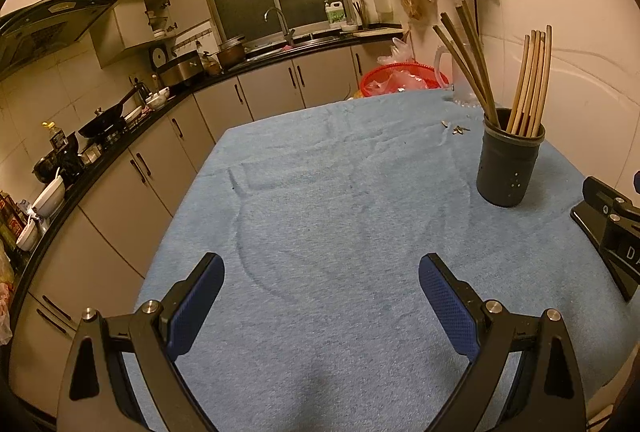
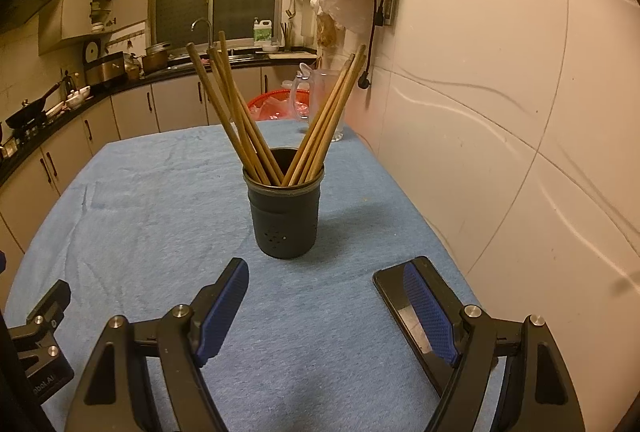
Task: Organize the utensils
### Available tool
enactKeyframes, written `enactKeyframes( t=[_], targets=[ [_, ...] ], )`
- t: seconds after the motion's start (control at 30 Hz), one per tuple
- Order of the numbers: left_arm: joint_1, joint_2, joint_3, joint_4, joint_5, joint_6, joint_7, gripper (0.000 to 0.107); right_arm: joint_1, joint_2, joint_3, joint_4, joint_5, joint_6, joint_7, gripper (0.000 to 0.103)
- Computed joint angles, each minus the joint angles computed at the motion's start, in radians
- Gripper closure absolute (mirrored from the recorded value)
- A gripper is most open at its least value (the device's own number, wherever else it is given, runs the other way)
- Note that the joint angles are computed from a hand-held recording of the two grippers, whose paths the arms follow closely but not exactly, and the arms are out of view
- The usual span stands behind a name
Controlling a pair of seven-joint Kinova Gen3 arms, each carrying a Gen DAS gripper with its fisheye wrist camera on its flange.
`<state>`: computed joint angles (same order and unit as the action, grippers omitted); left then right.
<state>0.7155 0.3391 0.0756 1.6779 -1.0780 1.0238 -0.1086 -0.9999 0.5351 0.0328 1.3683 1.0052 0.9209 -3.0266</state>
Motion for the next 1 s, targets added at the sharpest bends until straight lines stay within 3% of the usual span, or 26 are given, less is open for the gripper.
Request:
enactKeyframes(
  t=[1.0],
  targets=[
    [-0.018,-0.067,0.044,0.082,-0.067,-0.001,0.102,0.01,-0.044,-0.011,-0.021,-0.009,0.049,0.062,0.013,0.021]
  ],
)
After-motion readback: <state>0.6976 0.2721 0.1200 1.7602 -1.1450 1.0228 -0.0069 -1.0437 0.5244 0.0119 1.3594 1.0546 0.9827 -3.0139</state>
